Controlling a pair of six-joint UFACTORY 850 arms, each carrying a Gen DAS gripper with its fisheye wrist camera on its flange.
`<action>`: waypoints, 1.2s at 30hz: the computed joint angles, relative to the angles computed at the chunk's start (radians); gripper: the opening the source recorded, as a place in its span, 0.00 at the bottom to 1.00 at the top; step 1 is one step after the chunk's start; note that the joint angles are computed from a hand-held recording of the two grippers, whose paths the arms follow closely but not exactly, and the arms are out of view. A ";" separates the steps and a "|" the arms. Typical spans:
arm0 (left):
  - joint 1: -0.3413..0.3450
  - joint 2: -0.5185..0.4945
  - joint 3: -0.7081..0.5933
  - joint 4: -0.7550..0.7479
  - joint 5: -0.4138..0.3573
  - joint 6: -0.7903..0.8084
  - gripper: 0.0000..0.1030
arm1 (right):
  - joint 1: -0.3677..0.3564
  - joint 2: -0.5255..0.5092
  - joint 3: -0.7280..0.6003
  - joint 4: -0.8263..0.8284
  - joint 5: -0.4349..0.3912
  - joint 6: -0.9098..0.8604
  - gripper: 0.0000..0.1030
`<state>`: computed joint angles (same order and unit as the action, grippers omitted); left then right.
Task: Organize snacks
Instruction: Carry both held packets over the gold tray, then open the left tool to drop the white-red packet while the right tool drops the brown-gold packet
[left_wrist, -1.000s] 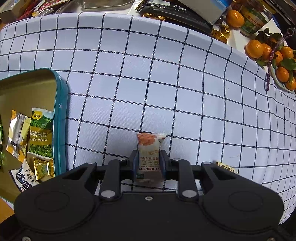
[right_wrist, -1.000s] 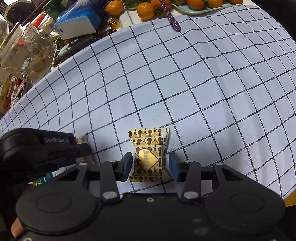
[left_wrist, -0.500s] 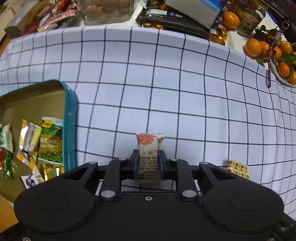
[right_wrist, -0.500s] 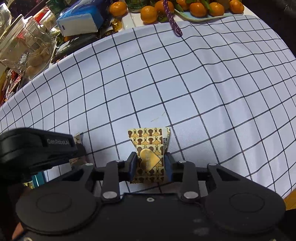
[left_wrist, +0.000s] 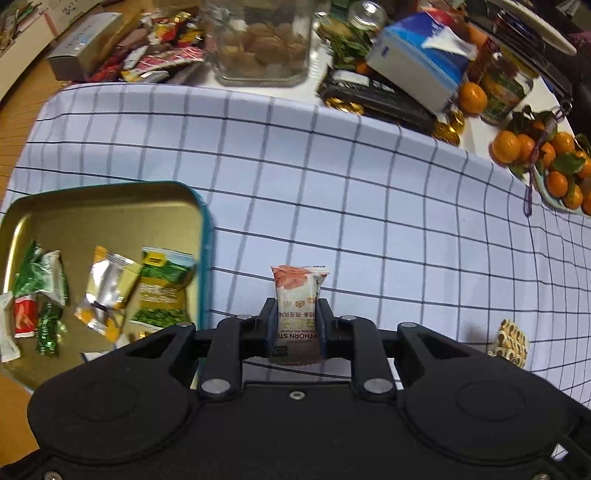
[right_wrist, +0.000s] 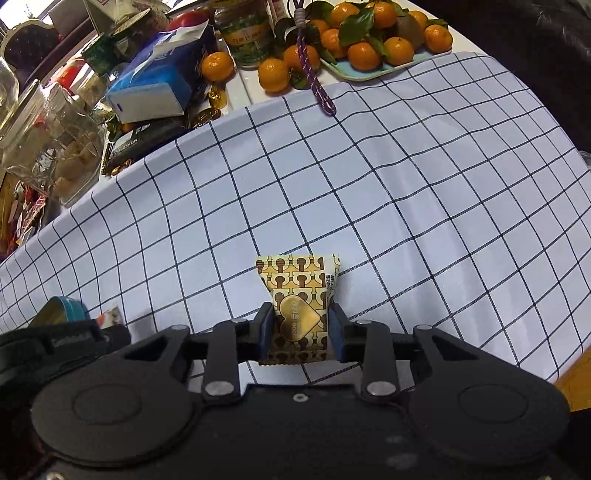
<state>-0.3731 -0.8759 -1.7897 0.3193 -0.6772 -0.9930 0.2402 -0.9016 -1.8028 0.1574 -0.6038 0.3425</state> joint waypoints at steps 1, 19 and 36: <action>0.002 0.010 0.014 0.021 0.001 -0.022 0.28 | 0.002 0.002 0.001 -0.003 0.001 0.003 0.33; 0.071 0.248 0.333 0.362 0.004 -0.401 0.28 | 0.104 0.032 -0.027 0.109 0.033 -0.087 0.32; 0.160 0.353 0.521 0.376 0.038 -0.505 0.28 | 0.240 0.041 -0.042 0.343 0.109 -0.428 0.33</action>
<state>-0.2133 -0.5228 -1.2690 0.6949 -0.6390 -1.4976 0.4801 -0.8611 -1.8445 0.5000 -0.4948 -0.0857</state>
